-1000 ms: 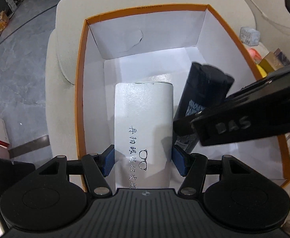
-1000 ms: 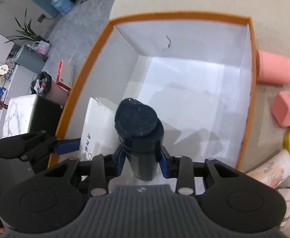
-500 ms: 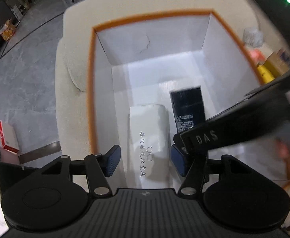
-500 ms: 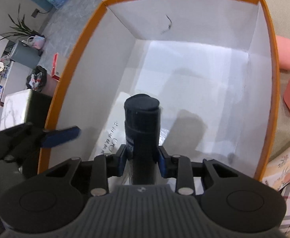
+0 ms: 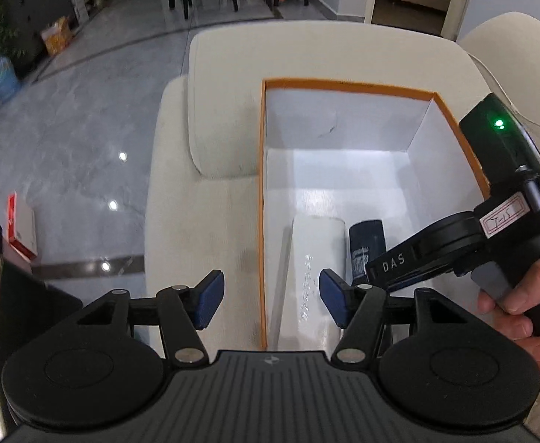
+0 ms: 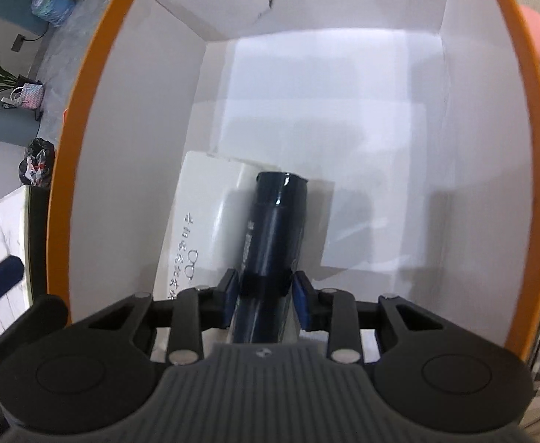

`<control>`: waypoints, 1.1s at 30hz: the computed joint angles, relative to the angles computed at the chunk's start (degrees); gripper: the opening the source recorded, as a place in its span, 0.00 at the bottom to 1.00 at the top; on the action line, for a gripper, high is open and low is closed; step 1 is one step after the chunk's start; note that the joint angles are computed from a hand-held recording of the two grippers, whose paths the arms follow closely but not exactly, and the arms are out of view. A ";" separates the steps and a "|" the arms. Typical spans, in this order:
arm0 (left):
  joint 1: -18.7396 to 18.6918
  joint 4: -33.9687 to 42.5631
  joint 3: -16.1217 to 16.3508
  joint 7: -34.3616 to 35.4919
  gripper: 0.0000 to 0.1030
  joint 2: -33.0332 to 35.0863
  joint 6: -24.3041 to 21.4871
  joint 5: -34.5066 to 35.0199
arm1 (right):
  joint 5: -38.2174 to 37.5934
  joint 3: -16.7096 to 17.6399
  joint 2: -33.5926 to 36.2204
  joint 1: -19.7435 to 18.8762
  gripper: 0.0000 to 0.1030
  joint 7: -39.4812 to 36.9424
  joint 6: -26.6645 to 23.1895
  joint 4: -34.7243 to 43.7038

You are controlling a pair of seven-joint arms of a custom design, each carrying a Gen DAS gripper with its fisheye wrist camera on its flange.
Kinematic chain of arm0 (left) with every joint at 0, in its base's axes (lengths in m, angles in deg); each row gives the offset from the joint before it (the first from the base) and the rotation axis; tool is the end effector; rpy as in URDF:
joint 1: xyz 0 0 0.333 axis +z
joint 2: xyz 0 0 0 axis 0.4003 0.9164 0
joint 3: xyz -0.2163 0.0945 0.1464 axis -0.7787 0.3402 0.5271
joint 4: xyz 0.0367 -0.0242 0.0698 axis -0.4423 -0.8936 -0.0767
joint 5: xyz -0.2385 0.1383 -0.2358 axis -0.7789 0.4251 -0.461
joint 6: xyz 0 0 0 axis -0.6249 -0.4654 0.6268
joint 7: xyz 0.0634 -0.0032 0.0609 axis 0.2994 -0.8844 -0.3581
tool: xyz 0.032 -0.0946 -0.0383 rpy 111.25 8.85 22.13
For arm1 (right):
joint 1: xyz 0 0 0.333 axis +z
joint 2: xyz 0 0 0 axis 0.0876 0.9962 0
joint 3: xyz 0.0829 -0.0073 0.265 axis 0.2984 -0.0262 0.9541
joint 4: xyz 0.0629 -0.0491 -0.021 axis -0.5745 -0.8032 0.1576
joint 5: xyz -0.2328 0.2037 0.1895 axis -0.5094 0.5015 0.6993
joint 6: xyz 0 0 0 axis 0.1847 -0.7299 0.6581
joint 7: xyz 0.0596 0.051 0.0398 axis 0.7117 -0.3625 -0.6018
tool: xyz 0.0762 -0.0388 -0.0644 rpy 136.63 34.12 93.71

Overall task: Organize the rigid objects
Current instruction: 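Lower both items into the orange box and open both tools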

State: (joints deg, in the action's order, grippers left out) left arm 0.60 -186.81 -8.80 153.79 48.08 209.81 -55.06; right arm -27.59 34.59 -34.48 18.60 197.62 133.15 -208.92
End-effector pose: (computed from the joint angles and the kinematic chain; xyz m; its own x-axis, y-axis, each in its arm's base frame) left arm 0.4086 -0.3115 0.4787 -0.6436 -0.7652 -0.0166 -0.6661 0.5707 -0.4802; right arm 0.4133 0.1127 0.3682 -0.4945 -0.7787 -0.3862 -0.8345 0.5495 -0.0395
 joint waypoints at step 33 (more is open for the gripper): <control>0.08 -5.98 1.23 -5.95 0.33 -3.90 6.27 -3.47 | -5.04 4.00 -6.43 1.32 0.21 2.74 2.86 -5.54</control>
